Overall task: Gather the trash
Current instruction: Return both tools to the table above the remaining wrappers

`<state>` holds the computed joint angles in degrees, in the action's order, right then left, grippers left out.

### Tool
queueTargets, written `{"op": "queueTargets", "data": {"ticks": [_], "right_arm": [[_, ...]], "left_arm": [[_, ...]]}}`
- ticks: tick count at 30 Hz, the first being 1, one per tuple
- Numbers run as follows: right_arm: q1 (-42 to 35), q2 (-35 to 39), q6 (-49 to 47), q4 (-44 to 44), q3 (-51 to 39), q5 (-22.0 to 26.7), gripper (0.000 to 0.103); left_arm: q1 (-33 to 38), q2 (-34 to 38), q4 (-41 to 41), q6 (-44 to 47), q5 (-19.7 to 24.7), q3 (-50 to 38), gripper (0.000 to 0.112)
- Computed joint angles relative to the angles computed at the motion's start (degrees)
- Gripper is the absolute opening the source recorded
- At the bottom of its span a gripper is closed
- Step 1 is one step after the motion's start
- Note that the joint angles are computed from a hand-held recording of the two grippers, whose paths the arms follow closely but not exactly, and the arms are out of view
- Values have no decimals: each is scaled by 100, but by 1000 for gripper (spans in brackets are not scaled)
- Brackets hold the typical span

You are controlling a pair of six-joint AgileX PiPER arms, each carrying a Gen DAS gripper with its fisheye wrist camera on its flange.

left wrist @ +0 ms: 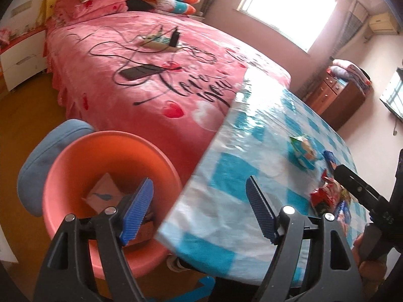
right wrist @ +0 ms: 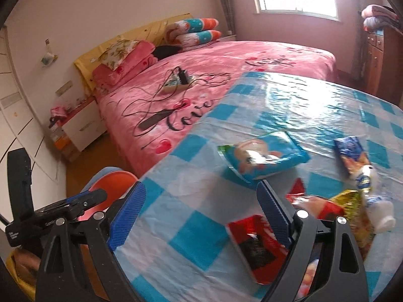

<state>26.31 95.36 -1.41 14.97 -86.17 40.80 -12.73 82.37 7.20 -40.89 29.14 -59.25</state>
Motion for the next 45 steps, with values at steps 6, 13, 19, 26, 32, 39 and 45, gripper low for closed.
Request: {"op": "queueTargets", "data": {"ticks": [6, 13, 19, 26, 32, 39, 45], "right_arm": [[-362, -250, -60, -45, 279, -172, 89], [-710, -464, -240, -9, 554, -337, 89], [-1018, -564, -453, 80, 708, -404, 89], [-1352, -594, -620, 220, 731, -439, 89], [-1635, -627, -743, 278, 821, -510, 89], [-1942, -634, -872, 354, 906, -539, 89], [-2195, -572, -1045, 479, 899, -467, 89]], "left_arm": [[-575, 257, 305, -372, 222, -438, 77], [-1044, 566, 460, -539, 442, -937, 77], [-1351, 851, 464, -500, 600, -1379, 77], [-1681, 1223, 480, -426, 790, -1902, 77], [-1938, 1568, 485, -376, 1024, -2407, 77], [-2179, 1877, 476, -277, 1254, -2882, 77], [-2362, 2114, 395, -127, 1437, -3225, 77]]}}
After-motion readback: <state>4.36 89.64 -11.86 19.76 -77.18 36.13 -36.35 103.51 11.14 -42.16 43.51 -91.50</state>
